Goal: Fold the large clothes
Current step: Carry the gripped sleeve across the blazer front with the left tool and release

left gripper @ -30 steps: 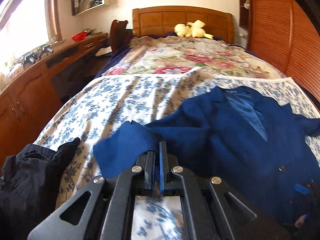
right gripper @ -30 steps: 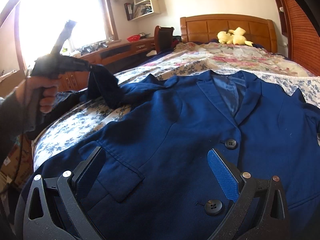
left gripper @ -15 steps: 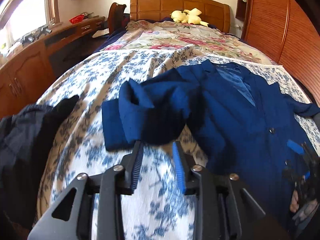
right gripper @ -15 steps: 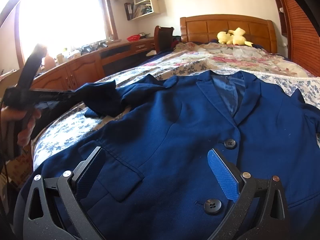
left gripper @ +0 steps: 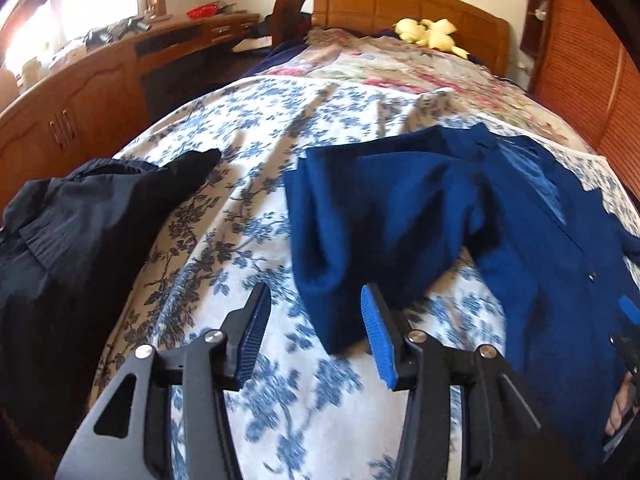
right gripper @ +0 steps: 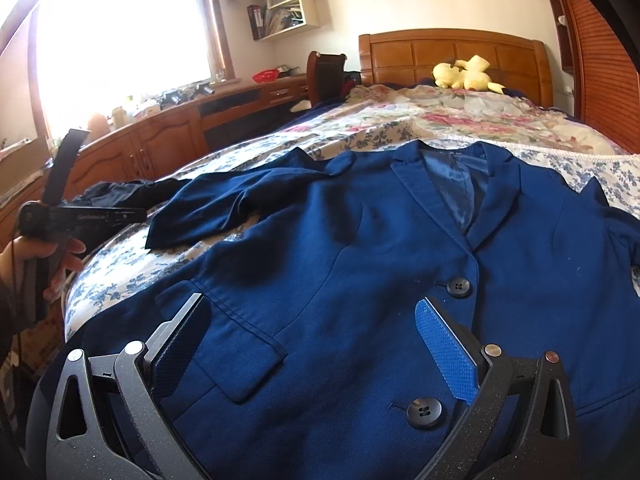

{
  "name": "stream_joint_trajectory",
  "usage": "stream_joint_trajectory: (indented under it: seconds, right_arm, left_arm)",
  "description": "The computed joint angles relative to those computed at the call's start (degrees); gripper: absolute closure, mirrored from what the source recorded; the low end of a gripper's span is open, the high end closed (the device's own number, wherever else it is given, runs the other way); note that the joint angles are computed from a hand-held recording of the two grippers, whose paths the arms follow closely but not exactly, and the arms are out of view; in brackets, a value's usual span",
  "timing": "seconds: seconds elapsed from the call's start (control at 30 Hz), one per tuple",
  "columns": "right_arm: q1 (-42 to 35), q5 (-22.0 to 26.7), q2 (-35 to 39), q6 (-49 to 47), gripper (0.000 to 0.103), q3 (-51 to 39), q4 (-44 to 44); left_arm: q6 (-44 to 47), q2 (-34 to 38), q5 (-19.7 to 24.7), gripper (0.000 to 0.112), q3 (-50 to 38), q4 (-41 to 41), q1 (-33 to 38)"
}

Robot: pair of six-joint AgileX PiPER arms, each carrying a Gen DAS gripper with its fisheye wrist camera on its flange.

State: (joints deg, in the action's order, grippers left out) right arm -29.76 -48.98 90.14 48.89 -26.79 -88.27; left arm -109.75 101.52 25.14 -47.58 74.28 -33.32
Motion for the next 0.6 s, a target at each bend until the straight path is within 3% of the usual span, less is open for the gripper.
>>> stream_joint_trajectory:
  seconds: [0.2,0.4,0.47,0.53,0.6]
  right_arm:
    - [0.1,0.1,-0.2,0.2,0.000,0.2,-0.2]
    - [0.1,0.5,-0.4,0.2,0.000,0.3,0.0]
    - [0.0,1.4,-1.3,0.3,0.000,0.8,0.4]
    - [-1.1,2.1,-3.3,0.4,0.000,1.5,-0.8]
    - [-3.5,1.0,-5.4,0.2,0.000,2.6,-3.1]
  left_arm:
    - [0.1,4.5,-4.7,0.067,-3.2,0.8,4.7]
    - [6.9,8.7,-5.1,0.067,-8.5,-6.6,5.3]
    - [13.7,10.1,-3.5,0.067,-11.1,-12.1,4.9]
    - [21.2,11.5,-0.6,0.082,-14.3,-18.9,4.2]
    - [23.9,11.3,-0.4,0.104,-15.7,-22.3,4.0]
